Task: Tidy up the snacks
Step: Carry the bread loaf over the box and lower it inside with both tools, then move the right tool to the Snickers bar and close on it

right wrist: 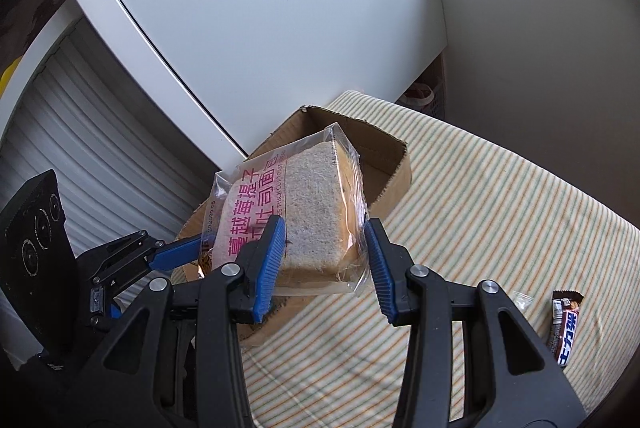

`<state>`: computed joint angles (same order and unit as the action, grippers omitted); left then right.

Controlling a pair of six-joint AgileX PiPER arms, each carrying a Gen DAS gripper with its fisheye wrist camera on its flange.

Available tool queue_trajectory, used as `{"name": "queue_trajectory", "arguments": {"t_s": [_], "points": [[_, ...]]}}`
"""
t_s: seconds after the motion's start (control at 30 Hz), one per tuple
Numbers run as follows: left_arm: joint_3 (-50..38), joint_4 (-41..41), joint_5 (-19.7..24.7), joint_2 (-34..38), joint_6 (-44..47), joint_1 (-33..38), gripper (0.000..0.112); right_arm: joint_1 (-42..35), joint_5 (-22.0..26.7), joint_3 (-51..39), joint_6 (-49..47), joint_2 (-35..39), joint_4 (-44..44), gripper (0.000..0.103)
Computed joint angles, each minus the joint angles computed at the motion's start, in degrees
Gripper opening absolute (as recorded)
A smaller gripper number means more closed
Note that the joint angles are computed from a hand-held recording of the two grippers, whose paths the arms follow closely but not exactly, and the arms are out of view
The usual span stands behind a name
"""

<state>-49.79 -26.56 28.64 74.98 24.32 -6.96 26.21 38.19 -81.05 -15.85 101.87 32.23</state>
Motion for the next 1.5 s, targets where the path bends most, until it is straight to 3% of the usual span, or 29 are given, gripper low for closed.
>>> {"name": "queue_trajectory", "arguments": {"t_s": [0.33,0.83,1.03,1.5], "points": [[-2.37,-8.66,0.98,5.65,13.08,9.73,0.045,3.51,2.44,-14.90,5.70,12.41,-3.74,0.044],[-5.34,-13.91,0.42,13.02,18.98,13.35,0.038,3.28,8.29,-30.92,9.96,25.83,-7.69,0.044],[-4.47,-14.89,1.58,11.05,20.50,14.42,0.036,3.83,6.84,-28.78,10.15,23.91,-8.33,0.044],[-1.82,-10.15,2.63,3.13,13.14,10.63,0.036,3.15,1.49,-9.95,10.98,6.19,-11.75,0.044]]}}
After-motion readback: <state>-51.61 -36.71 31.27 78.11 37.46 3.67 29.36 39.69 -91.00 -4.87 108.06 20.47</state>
